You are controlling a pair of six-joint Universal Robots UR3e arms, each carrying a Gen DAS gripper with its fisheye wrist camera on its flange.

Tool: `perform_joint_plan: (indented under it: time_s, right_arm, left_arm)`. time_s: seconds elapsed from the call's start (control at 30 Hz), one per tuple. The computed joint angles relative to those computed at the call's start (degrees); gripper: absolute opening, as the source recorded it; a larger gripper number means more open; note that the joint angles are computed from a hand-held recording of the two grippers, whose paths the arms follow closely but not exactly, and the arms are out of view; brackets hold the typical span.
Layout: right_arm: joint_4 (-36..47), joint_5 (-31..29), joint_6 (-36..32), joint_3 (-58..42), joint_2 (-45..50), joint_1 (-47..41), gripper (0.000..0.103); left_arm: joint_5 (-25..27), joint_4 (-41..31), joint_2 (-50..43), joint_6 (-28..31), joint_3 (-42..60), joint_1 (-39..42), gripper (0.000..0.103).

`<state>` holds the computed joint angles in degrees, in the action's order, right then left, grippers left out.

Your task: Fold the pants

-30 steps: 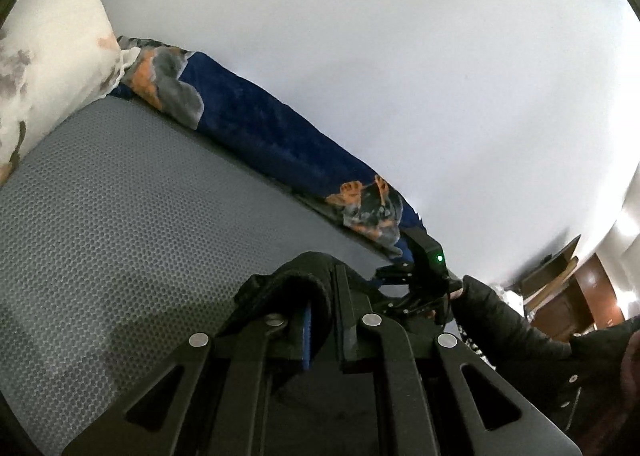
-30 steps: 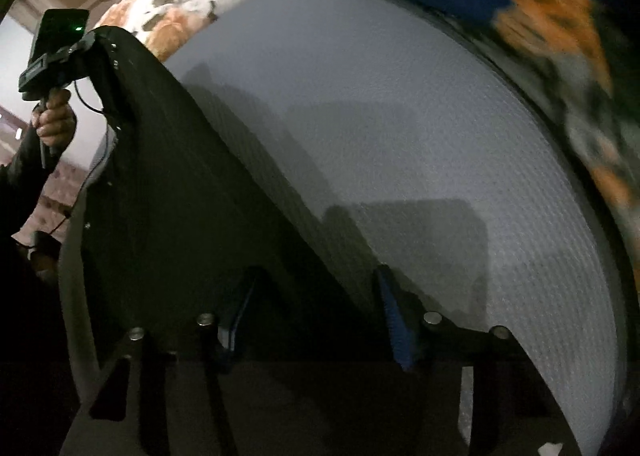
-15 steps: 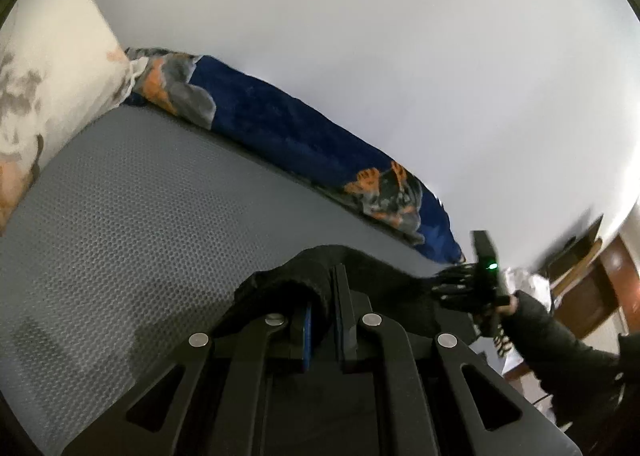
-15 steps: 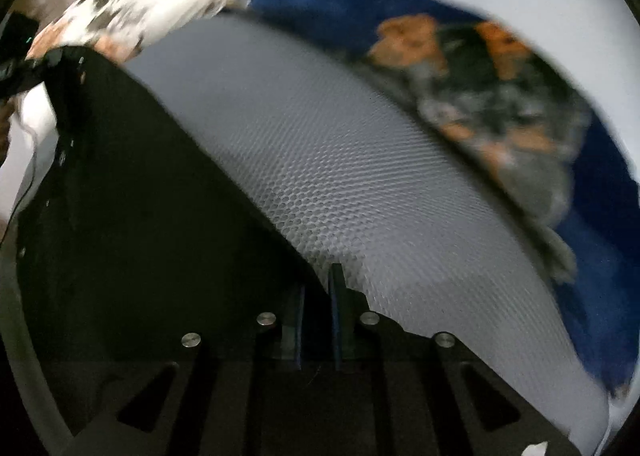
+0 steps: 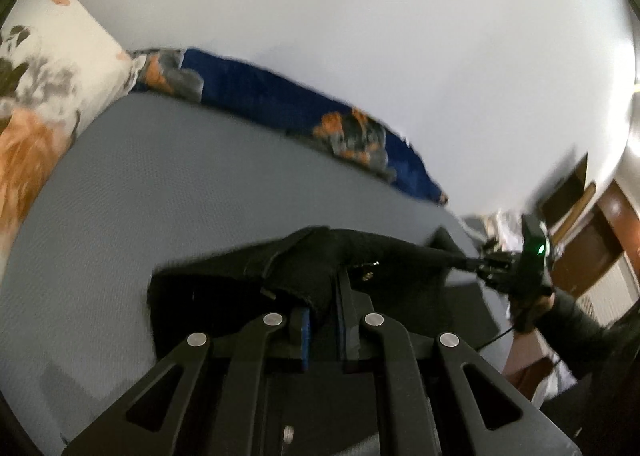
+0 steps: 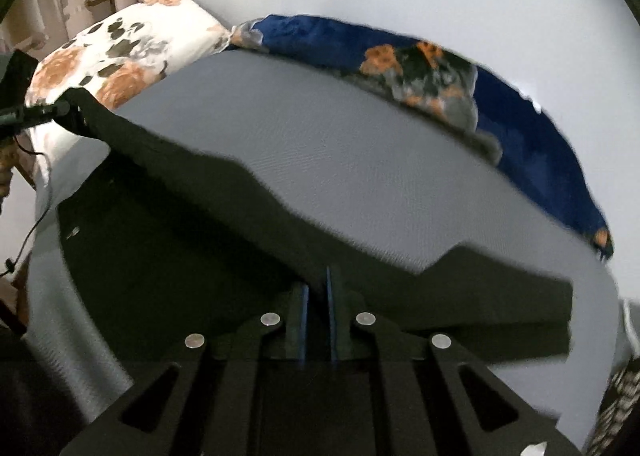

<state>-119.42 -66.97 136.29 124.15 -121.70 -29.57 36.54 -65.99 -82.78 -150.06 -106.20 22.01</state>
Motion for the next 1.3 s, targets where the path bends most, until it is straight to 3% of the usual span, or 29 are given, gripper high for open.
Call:
perform_joint_plan:
  time_s: [0.13,0.27,0.37,0.53,0.6,0.63,0.73,0.9,0.97,1.07,1.2,1.3]
  right_arm:
    - [15.8,2.8,-5.9,5.8,-14.9,-6.5,0.005]
    - [24.7,2.1,-8.8,10.0,-23.0,-8.4,0.005]
    - [24.3,0.8,-7.9,13.7,-24.0,-7.3,0.005]
    - [14.4,-2.7,-2.5,19.9,-20.5,-1.9,0.006]
    - [13.7,-2.5,-2.1,20.4,-20.2,-1.9,0.006]
    - [14.1,-2.3,-2.0,20.1,-20.0,-2.2,0.006]
    - [13.9,-2.4,-2.1,20.2,-20.1,-1.7,0.006]
    - [12.2,-2.0,-1.8,20.8,-19.6,-1.4,0.007]
    - [11.9,-1.7,-1.9,20.9,-19.4,-1.5,0.007]
    - [13.5,-1.3,-3.3,21.2,-20.9,-2.8,0.007]
    - [15.6,-0.9,-4.7,21.3,-22.7,-4.1,0.007]
    - [15.0,-1.0,-4.0,21.4,-22.6,-3.6,0.007]
  left_arm:
    - [4.3,-7.9,7.4,7.7,-6.4,2.6,0.012]
    - [8.4,-11.3,10.7,10.9,-11.1,4.3,0.012]
    - [13.1,-9.9,10.7,11.2,-13.7,3.6,0.013]
    - [19.2,-4.2,9.9,7.4,-15.7,0.3,0.021]
    - [21.9,-4.2,10.3,5.8,-14.9,-1.1,0.031]
    - [23.8,-4.1,10.6,4.8,-14.5,-1.7,0.043]
    - [26.6,-6.7,14.2,3.6,-14.7,-0.6,0.055]
    - [22.0,-22.8,22.0,7.4,-13.7,11.4,0.055]
    - [17.6,-34.6,25.3,10.1,-12.9,18.0,0.055]
    - [14.9,-43.1,27.5,10.5,-13.4,21.3,0.055]
    - [12.1,-43.2,28.0,5.9,-17.3,20.0,0.055]
    - [10.2,-34.8,25.9,-2.4,-20.5,16.8,0.054]
